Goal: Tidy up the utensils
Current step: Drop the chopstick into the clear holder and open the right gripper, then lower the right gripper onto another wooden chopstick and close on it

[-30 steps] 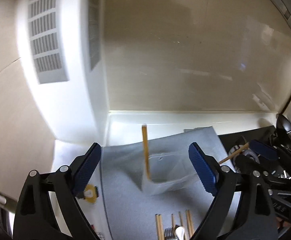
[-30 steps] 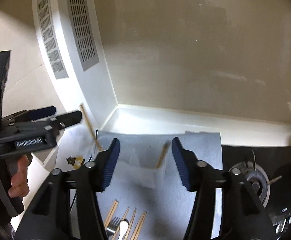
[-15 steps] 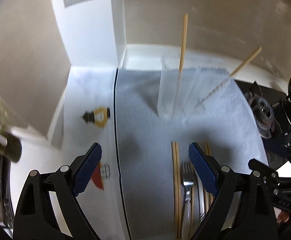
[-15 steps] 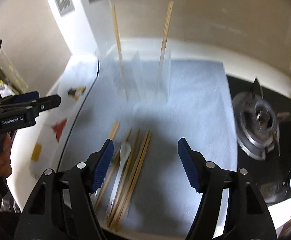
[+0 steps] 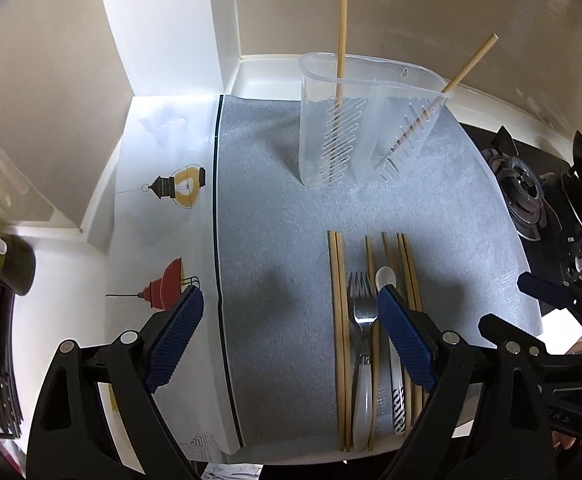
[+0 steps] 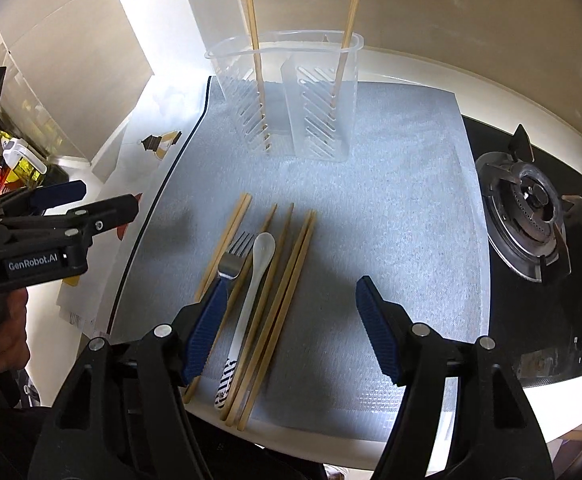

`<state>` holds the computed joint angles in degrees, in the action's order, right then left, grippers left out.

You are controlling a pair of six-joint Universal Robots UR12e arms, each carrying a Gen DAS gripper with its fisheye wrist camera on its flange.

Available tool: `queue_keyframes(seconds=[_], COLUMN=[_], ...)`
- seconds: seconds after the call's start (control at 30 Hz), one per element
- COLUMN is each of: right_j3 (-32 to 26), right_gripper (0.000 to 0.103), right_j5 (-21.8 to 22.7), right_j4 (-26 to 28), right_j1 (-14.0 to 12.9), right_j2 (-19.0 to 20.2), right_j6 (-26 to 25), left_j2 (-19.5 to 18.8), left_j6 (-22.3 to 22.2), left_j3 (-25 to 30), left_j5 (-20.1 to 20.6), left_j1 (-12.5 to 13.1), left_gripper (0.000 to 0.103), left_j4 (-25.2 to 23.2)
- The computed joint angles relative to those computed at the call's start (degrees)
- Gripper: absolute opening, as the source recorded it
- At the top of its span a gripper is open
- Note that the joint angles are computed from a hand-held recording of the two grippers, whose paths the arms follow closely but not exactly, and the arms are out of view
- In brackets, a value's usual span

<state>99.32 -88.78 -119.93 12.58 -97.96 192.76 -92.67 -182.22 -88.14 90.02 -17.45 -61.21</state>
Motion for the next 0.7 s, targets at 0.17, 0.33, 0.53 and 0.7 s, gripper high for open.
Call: queue_keyframes(seconds=[0.17,0.33,0.53,0.7], right_j3=[0.3,0.6,-0.2,-2.0], right_gripper=[0.066,0.034,0.014,0.014], right_j5=[2.1,6.3,10.3,7.9], right_j4=[0.9,2.3,5.4,6.3], right_j1=[-0.7,-2.6,-4.2,-3.3], right_j2=[-0.1,0.8,3.9,6.6], right_j6=[1.5,4.5,6.8,6.7], left_j2=[0.4,0.8,1.3,1.7], left_j6=[-0.5,-1.7,-2.6,-3.3], left_j3=[-0.4,-0.8,-1.5,-2.0], left_j5=[1.3,1.8,2.8,3.7], left_j1=[0.1,0.8,1.5,2.3], left_gripper=[0.086,0.086,0.086,0.086], left_j4=[-0.4,-0.9,-0.5,-0.4])
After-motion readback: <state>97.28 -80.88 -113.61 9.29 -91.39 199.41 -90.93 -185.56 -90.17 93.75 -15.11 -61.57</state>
